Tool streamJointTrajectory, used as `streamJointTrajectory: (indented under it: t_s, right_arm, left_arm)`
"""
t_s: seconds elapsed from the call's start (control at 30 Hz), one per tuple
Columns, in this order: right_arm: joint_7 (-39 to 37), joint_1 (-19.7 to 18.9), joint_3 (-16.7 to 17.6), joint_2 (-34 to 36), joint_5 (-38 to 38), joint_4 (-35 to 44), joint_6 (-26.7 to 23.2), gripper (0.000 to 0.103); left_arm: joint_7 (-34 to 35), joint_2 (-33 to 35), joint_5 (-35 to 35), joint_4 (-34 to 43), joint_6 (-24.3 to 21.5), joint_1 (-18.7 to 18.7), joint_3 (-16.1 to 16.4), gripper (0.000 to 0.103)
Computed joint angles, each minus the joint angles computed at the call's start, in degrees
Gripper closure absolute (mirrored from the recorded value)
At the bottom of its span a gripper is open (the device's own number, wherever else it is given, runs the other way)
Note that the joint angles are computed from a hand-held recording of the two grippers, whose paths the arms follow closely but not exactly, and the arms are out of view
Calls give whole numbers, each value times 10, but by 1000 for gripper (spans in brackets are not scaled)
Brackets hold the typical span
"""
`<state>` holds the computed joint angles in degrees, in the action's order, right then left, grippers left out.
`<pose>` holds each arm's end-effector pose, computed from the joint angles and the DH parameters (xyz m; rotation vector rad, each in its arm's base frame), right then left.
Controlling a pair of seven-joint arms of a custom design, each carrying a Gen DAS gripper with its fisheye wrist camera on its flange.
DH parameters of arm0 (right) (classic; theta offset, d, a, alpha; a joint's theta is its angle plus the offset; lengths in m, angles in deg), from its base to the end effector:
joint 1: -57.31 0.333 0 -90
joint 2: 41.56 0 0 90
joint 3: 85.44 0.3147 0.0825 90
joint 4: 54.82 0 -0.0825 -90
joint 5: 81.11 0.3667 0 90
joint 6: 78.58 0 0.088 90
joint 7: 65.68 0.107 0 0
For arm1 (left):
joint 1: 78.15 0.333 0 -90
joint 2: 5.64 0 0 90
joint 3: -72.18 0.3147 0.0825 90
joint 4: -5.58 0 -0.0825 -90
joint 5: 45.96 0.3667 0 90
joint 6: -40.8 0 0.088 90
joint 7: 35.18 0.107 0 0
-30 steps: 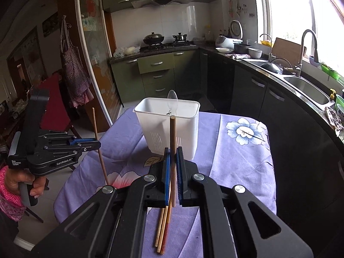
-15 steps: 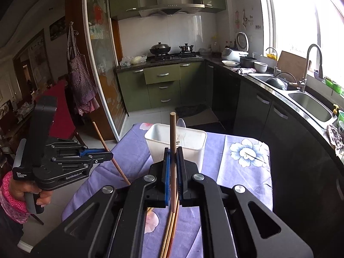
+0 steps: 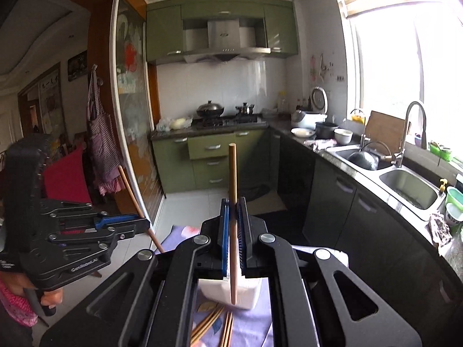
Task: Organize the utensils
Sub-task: 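Carry the chopstick upright over the caddy and drop it in with the right gripper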
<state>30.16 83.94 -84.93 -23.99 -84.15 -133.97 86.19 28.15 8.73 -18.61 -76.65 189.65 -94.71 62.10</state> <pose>0.6040 0.3116 0.6887 -1.6896 1.1064 -0.6916 0.6017 -0.2921 0.6616 -1.4220 1.8538 -0.9324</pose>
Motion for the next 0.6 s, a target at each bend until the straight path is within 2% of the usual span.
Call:
streamJointTrajectory:
  t_s: [0.07, 0.23, 0.4, 0.5, 0.6]
  right_arm:
    - [2, 0, -2, 38, 2, 56, -14, 97]
    - [-15, -10, -1, 145, 28, 204, -64, 97]
    - [-42, -29, 12, 253, 70, 351, -149, 97]
    - [-50, -32, 12, 275, 81, 362, -166, 96]
    - [-63, -33, 12, 254, 90, 298, -142, 96]
  left_arm:
    - [-15, 30, 24, 42, -3, -11, 9, 97]
    - [-5, 116, 18, 145, -36, -24, 20, 97]
    - [4, 180, -1, 202, -63, -29, 33, 97]
    - [22, 197, -24, 206, -75, -24, 29, 97]
    - [22, 193, -25, 182, -72, -26, 34, 96]
